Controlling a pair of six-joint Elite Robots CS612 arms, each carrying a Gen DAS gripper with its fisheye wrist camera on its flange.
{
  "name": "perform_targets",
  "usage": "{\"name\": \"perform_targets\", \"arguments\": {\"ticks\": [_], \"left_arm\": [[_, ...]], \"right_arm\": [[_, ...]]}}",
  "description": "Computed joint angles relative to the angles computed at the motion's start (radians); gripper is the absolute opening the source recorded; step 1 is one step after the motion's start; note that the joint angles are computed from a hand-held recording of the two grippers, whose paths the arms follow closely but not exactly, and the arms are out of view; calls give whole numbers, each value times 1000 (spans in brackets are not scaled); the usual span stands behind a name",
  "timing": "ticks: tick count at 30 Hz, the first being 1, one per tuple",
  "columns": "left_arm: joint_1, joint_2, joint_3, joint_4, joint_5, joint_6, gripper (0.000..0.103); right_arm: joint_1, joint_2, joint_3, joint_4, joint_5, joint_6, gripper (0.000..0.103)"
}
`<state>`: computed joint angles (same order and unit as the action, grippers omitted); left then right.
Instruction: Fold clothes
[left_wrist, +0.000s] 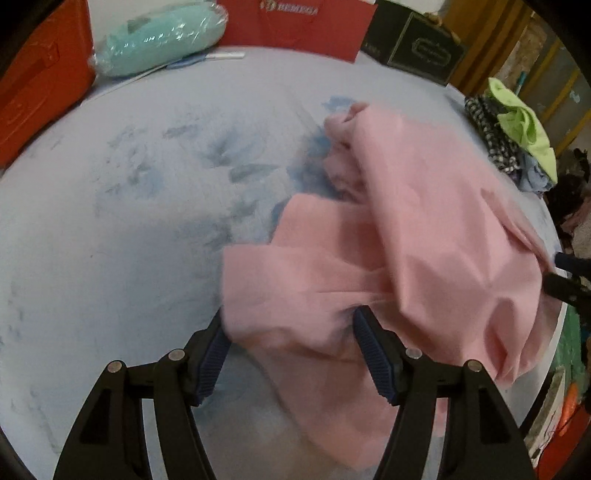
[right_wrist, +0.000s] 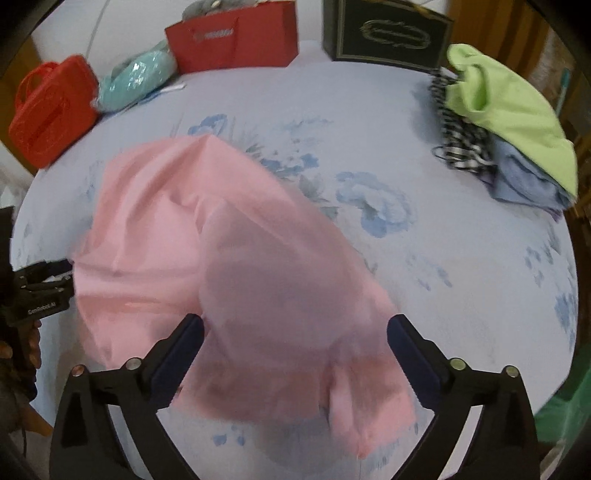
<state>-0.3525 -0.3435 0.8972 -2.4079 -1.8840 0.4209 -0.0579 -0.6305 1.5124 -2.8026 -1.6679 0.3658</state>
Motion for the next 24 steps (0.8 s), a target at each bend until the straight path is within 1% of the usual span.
{"name": "perform_targets", "arguments": {"ticks": [1, 2, 3, 4, 5, 6, 7, 9, 12, 15, 16, 17, 18, 19, 20, 21, 22, 23, 24], "left_arm": [[-2, -5, 10, -9, 6, -4, 67], [-5, -10, 21, -19, 13, -7, 66], [-11, -16, 31, -31, 49, -13, 49], [-15, -22, 41, -42, 82, -19, 10], [-13, -21, 29, -22, 73, -34, 5], [-10, -18, 16, -1, 61, -50, 5], [0, -15, -3, 14, 26, -91, 4], [14, -21, -9, -15, -2, -118, 4], [39, -45, -2, -136, -15, -172, 4], [80, -71, -8, -252, -40, -255, 4], [93, -76, -16, -287, -46, -284, 4], [106, -83, -20, -308, -50, -301, 4], [120, -89, -27, -327, -54, -318, 4], [126, -89, -36, -334, -43, -321, 4], [133, -89, -46, -340, -32, -325, 4], [139, -87, -55, -331, -18, -319, 4], [144, -85, -64, -322, -4, -314, 5], [148, -76, -79, -302, 23, -304, 7], [152, -63, -92, -282, 47, -297, 11]], "right_arm": [[-3, 8, -10, 6, 15, -12, 97], [-5, 14, -17, 7, 39, -27, 85], [-7, 18, -23, 6, 61, -42, 44], [-6, 21, -30, 13, 63, -57, 27], [-2, 22, -35, 16, 48, -70, 11], [1, 20, -36, 8, 36, -83, 7], [3, 14, -30, -17, 30, -88, 5], [5, -11, -1, -102, 21, -79, 4], [9, -63, 60, -260, -12, -55, 3], [13, -125, 125, -429, -34, -31, 3], [14, -145, 144, -475, -28, -26, 3], [15, -158, 155, -498, -13, -24, 3], [15, -167, 163, -515, 11, -19, 4], [16, -174, 167, -510, 36, -18, 5], [17, -177, 166, -481, 63, -23, 11], [19, -180, 165, -452, 90, -28, 32], [23, -178, 161, -419, 101, -35, 56], [29, -172, 153, -383, 96, -43, 63], [34, -163, 143, -343, 95, -46, 64]]}}
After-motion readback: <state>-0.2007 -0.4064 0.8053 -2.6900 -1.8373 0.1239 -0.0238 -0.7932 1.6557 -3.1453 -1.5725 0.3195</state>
